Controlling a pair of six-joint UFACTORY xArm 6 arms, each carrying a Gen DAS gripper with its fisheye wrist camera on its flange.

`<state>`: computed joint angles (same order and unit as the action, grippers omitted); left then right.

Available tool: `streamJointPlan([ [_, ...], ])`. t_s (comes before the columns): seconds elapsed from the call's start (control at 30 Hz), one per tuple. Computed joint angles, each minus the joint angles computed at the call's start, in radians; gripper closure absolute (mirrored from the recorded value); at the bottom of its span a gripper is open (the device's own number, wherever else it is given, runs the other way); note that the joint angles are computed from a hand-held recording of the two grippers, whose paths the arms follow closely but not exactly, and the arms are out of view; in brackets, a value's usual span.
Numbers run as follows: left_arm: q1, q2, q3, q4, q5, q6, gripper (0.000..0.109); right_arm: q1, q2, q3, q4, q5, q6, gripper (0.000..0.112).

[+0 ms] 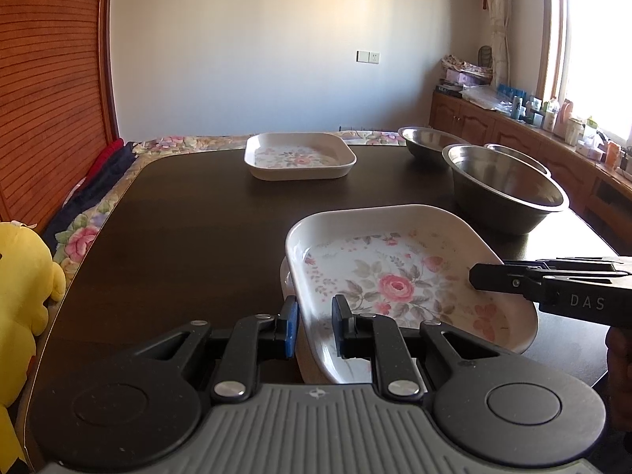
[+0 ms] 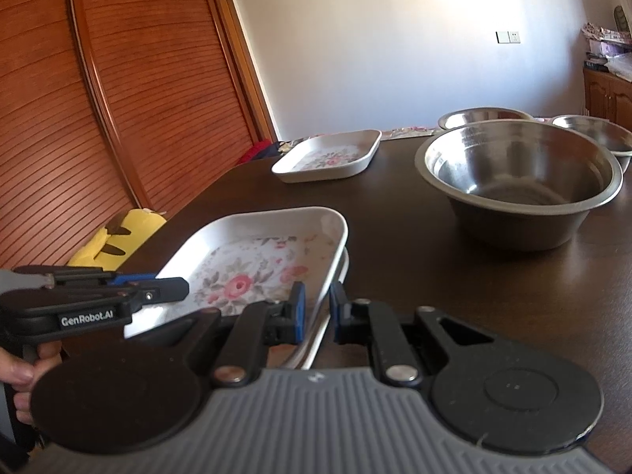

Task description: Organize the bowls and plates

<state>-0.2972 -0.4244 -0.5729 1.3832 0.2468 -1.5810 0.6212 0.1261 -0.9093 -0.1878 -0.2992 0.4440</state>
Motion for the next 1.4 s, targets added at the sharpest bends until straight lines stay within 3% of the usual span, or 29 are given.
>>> streamJointPlan([
  [0.23, -0.025, 0.004, -0.002, 0.022, 0.055, -0.013, 0.088, 0.003, 0.004, 0.003, 0.016, -0.008, -0.016, 0.098],
  [0.73, -0.007, 0.001, 0.004, 0.048, 0.027, -0.045, 0.088, 0.002, 0.005, 0.006, 0.016, -0.013, -0.019, 0.098],
  [1.0, -0.005, -0.017, 0.007, 0.062, 0.026, -0.055, 0.088, 0.024, -0.009, 0.018, 0.108, -0.027, -0.106, 0.098],
  [1.4, -0.002, -0.018, -0.025, 0.025, 0.038, 0.01, 0.088, 0.022, -0.022, 0.002, 0.112, -0.02, -0.139, 0.097],
])
